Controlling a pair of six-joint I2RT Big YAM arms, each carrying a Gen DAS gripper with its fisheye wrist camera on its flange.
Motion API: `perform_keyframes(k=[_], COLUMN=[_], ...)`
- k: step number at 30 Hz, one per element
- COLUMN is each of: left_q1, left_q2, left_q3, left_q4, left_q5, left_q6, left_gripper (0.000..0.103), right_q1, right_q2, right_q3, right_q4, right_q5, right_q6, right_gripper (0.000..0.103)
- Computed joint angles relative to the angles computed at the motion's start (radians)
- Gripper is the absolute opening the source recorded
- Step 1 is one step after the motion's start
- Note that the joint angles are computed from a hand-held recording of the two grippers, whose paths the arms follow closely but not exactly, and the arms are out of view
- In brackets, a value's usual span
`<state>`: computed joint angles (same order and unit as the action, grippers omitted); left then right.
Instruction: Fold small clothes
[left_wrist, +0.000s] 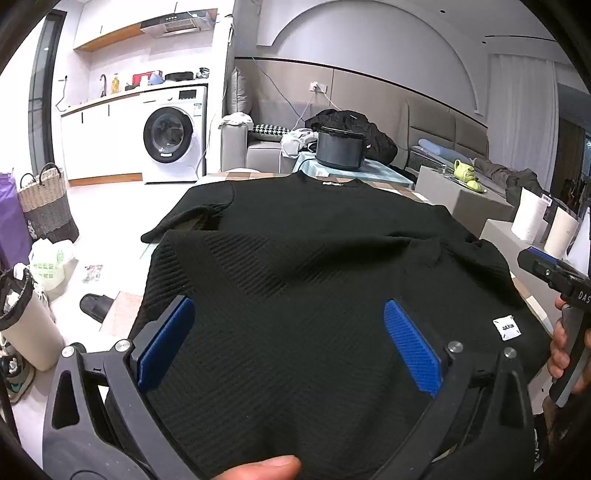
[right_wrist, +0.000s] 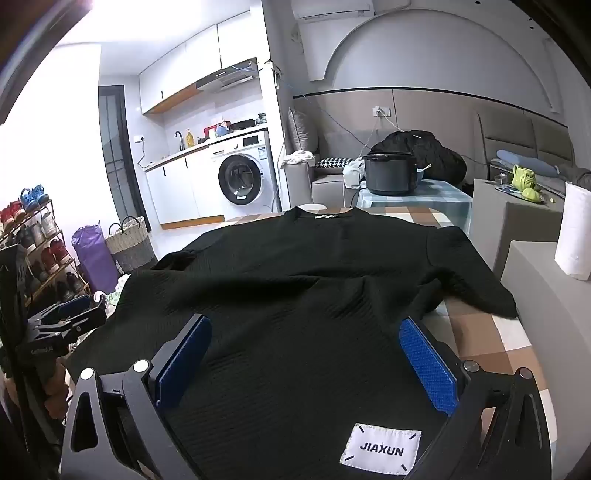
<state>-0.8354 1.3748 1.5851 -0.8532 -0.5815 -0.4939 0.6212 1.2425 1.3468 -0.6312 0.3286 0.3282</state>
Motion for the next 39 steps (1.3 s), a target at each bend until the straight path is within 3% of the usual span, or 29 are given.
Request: perform_keyframes(k=[13,39], left_q1=[-0.013,0.005], left_q2=[0.011,0.017], left_q3=[0.025,0.022], left_q4=[-0.031,-0.027], left_q5=[-0.005,0.022], left_q6=[-0.025,-0.024], left_gripper=[0.102,0.102], right_q1=[-0.004,-0.013], right_q2=[-0.008,-0.02], right_q3=[0.007,-0.003], right_q4=[0.005,0.01], right_q5=[-0.014,-0.019], right_q6=[-0.001,0.03], right_gripper=[0.103,0.103])
